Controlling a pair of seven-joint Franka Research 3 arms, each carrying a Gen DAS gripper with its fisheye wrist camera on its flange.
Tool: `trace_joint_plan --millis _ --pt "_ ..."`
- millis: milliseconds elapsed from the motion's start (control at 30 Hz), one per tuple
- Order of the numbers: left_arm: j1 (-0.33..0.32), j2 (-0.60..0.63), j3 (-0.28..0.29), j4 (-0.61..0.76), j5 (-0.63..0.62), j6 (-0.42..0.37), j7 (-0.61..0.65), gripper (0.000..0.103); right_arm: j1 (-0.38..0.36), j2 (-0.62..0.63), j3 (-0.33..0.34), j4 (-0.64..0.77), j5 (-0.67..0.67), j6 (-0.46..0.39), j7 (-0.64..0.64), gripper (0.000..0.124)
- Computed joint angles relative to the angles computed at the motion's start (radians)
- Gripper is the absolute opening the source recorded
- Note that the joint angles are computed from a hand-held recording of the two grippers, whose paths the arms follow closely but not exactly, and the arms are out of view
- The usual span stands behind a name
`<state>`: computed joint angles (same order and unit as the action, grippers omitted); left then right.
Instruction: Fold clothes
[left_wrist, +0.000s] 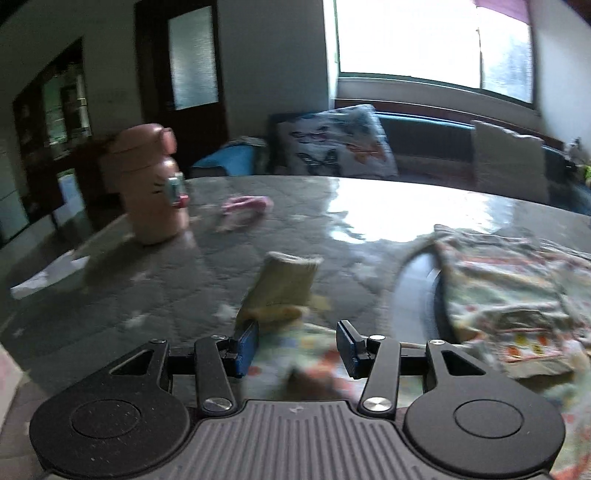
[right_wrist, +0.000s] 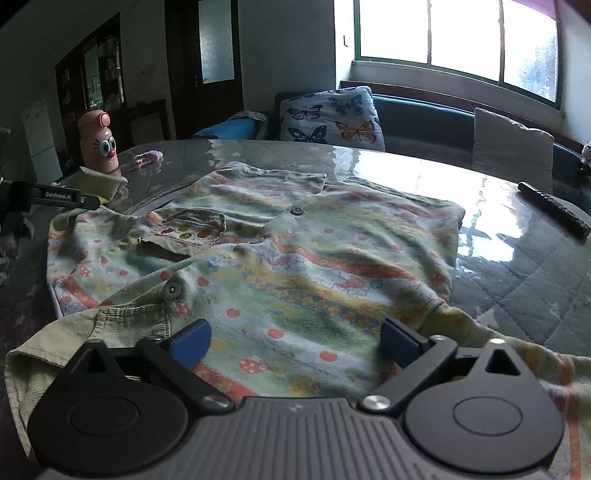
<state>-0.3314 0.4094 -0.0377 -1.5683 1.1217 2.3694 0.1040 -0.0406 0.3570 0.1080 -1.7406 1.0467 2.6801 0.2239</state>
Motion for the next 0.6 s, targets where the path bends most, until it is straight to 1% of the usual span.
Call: trace_joint_plan --millis 200,300,400,533,600 --pt "0.004 -0.016 0.004 -0.025 -0.009 -0.088 0.003 0.050 0.004 0.001 -0.002 -0.002 -0.015 0.007 0.007 0.103" --pt "0.009 -0.020 0.003 -0.034 -0.011 -0.145 0.008 0.053 0.006 0.000 -0.002 -0.004 -0.026 0.013 0.011 0.103" --pt "0.014 -0.033 0.001 -0.047 -0.013 -0.200 -0.010 0.053 0.004 0.000 0.000 -0.004 -0.026 0.012 0.010 0.103" --pt "0.033 -0.055 -0.009 -0.073 -0.017 -0.224 -0.025 0.052 0.006 -0.001 0.000 -0.007 -0.034 0.016 0.013 0.103" --pt "0.041 -0.070 -0.017 -0.086 -0.019 -0.211 -0.036 0.051 0.006 -0.001 0.000 -0.007 -0.035 0.017 0.014 0.103"
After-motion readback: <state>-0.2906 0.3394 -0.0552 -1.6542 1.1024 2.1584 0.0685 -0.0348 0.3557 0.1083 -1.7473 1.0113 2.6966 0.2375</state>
